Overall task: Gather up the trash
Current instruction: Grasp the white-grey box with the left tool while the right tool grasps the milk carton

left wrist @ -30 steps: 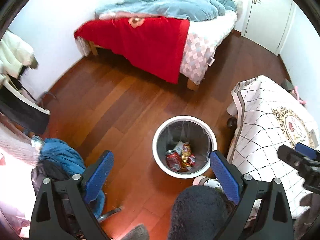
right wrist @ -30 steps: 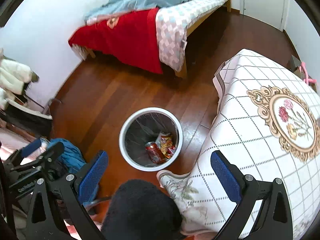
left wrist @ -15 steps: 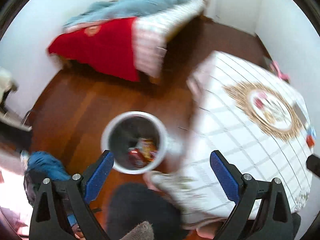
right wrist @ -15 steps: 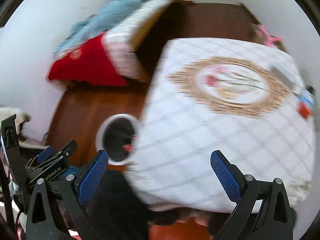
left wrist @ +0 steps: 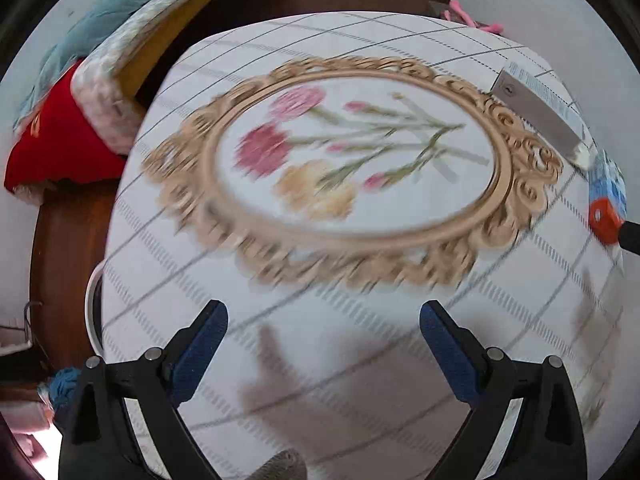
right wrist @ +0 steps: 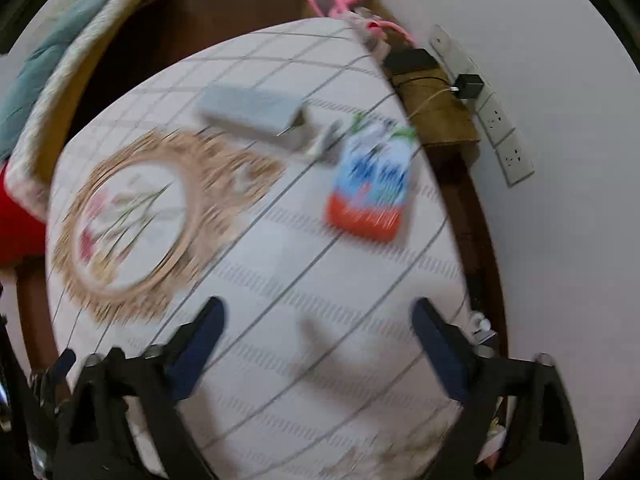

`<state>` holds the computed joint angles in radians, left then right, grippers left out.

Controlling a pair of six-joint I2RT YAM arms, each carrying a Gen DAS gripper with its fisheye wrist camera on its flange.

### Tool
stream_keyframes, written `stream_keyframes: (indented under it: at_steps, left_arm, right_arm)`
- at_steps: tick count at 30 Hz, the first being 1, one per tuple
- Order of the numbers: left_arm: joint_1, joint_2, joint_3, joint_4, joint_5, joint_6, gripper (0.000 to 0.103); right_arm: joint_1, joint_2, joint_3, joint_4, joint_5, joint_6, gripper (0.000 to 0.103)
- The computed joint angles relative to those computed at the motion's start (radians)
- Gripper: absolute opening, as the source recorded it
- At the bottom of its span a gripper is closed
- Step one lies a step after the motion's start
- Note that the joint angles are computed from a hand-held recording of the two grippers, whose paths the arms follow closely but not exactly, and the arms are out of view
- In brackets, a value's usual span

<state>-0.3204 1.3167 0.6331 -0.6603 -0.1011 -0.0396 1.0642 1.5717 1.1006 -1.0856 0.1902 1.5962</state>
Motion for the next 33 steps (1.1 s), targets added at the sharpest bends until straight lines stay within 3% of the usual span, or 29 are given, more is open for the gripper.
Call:
stream_keyframes:
  at_steps: [5,9,10,14,18,24,25,26,28,32,33]
  left_arm:
    - [-0.093,0.225,0.191,-0.016,-0.005,-0.096,0.098]
    - [-0.122,0.416,0.408,-0.131,0.076,-0.145,0.098]
    - [-0.123,0.468,0.476,-0.176,0.126,-0.159,0.098]
    - [-0.147,0.654,0.756,-0.328,0.266,-0.234,0.097]
    - [-0.174,0.789,0.983,-0.406,0.385,-0.304,0.097]
    - [-0.231,0.954,1.182,-0.446,0.407,-0.386,0.096]
    - [-0.238,0.977,1.199,-0.445,0.415,-0.401,0.09]
    - [-0.227,1.015,1.263,-0.48,0.414,-0.391,0.078]
    - [-0.24,1.046,1.296,-0.493,0.402,-0.388,0.065]
    - [-0.255,0.958,1.172,-0.434,0.352,-0.295,0.044]
    - [-0.253,0.936,1.14,-0.428,0.336,-0.255,0.043]
  right_arm:
    - [-0.24,-0.01,-0.11,0.093,-0.032,-0.223,0.084]
    - [-0.365,-0.004,-0.176,0.195,-0.098,-0.338,0.063]
    - [-0.387,-0.005,-0.194,0.22,-0.119,-0.353,0.058]
    - [-0.435,-0.043,-0.237,0.265,-0.16,-0.378,0.056]
    - [-0.464,-0.075,-0.269,0.263,-0.175,-0.392,0.056]
    - [-0.463,-0.134,-0.324,0.261,-0.165,-0.364,0.056]
    - [-0.458,-0.133,-0.323,0.257,-0.162,-0.355,0.055]
    - [-0.466,-0.13,-0.329,0.264,-0.16,-0.363,0.055]
    - [-0.45,-0.119,-0.316,0.252,-0.151,-0.348,0.056]
    - [-0.416,-0.108,-0.3,0.235,-0.144,-0.343,0.055]
    - [-0.404,-0.112,-0.299,0.234,-0.143,-0.341,0.055]
